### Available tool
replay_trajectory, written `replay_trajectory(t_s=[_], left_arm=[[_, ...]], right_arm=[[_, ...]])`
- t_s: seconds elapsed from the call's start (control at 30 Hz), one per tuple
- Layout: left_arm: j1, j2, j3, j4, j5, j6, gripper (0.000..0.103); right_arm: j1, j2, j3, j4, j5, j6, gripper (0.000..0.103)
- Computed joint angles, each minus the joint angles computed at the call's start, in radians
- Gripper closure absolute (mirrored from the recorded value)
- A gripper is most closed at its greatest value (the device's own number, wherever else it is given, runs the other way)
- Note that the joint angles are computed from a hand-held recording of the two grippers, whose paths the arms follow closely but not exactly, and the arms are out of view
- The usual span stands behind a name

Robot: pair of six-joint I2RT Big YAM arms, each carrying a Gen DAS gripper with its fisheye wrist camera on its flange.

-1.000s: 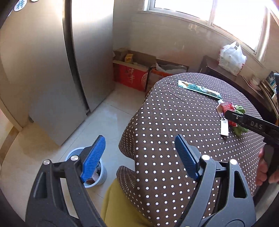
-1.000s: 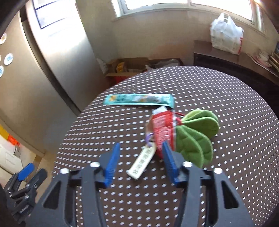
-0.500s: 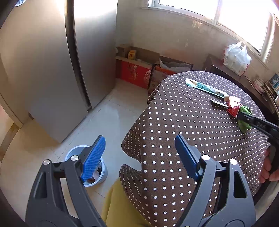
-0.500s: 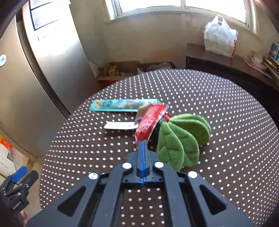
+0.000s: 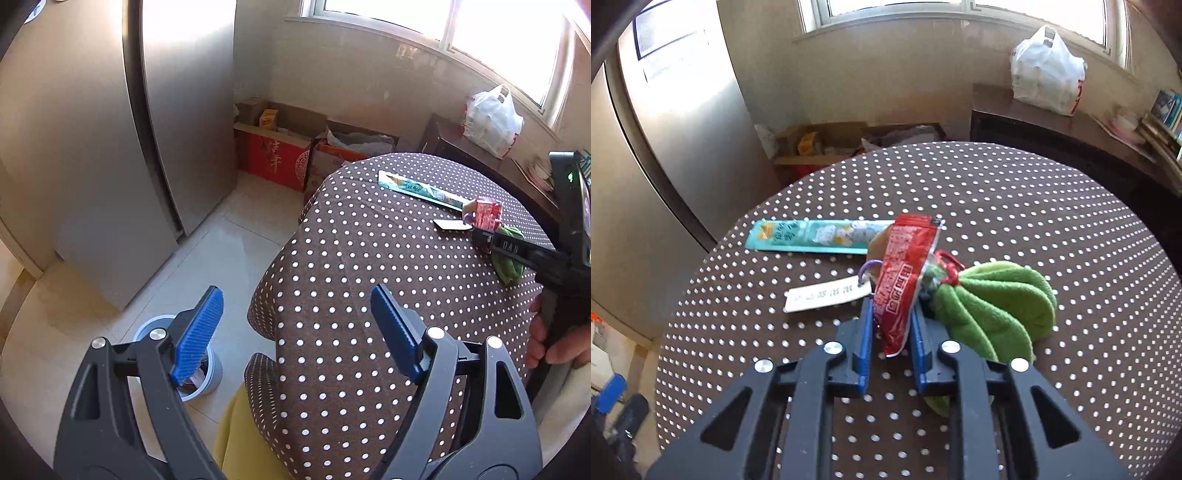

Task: Collect trash
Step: 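Grasp the green leaf toy with the left tool while the right tool holds the wrapper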

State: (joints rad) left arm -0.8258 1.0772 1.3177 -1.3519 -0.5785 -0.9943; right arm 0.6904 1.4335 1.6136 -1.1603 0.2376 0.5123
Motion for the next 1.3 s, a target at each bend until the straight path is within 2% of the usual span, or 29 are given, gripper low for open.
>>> replay_trajectory(t_s=[0.17,0.23,0.33,0.43,0.57,0.63,0.73,0.8,0.9,0.93,0.97,1.0,1.1,1.3], left_arm=[[-0.004,0.03,0.04,0.021,0.0,0.03,0.022],[-0.01,0.056,0.068,0.044,0.011,0.058,0.022],[-0.023,0.107,0.115,0.099,0.053,0.109,0.02],[-0.036,0.177,0.176,0.159,0.123,0.182,0.019],[-0.054,0.301,0.289,0.209,0.252,0.299,0.018],[-0.063,0.372,0.36,0.196,0.284,0.333,0.018],[-0.068,0.463,0.452,0.159,0.295,0.357,0.018],[-0.06,0.512,0.502,0.135,0.294,0.358,0.018],[-0.028,0.563,0.541,0.132,0.352,0.334,0.018],[-0.021,0.581,0.557,0.123,0.342,0.313,0.026],[-0.017,0.594,0.568,0.115,0.333,0.311,0.058],[-0.013,0.602,0.571,0.113,0.343,0.312,0.079],[-0.006,0.582,0.542,0.139,0.376,0.304,0.088],[-0.039,0.466,0.437,0.157,0.294,0.286,0.091]], right_arm=[[0.014,-0.087,-0.042,0.049,-0.006,-0.011,0.085],[0.011,-0.138,-0.064,0.072,-0.016,-0.013,0.085],[0.005,-0.208,-0.098,0.088,0.014,-0.017,0.084],[-0.031,-0.263,-0.124,0.09,0.025,-0.024,0.084],[-0.117,-0.331,-0.172,0.074,0.04,-0.02,0.084],[-0.157,-0.355,-0.193,0.072,0.023,-0.016,0.084],[-0.221,-0.389,-0.229,0.064,0.005,-0.003,0.084],[-0.247,-0.405,-0.248,0.064,-0.007,0.003,0.084],[-0.275,-0.425,-0.272,0.064,-0.028,0.013,0.084],[-0.279,-0.427,-0.275,0.062,-0.036,0.018,0.084],[-0.28,-0.428,-0.279,0.059,-0.042,0.022,0.084],[-0.276,-0.429,-0.282,0.058,-0.043,0.026,0.084],[-0.266,-0.436,-0.287,0.06,-0.044,0.022,0.084],[-0.225,-0.434,-0.27,0.069,-0.037,0.017,0.084]])
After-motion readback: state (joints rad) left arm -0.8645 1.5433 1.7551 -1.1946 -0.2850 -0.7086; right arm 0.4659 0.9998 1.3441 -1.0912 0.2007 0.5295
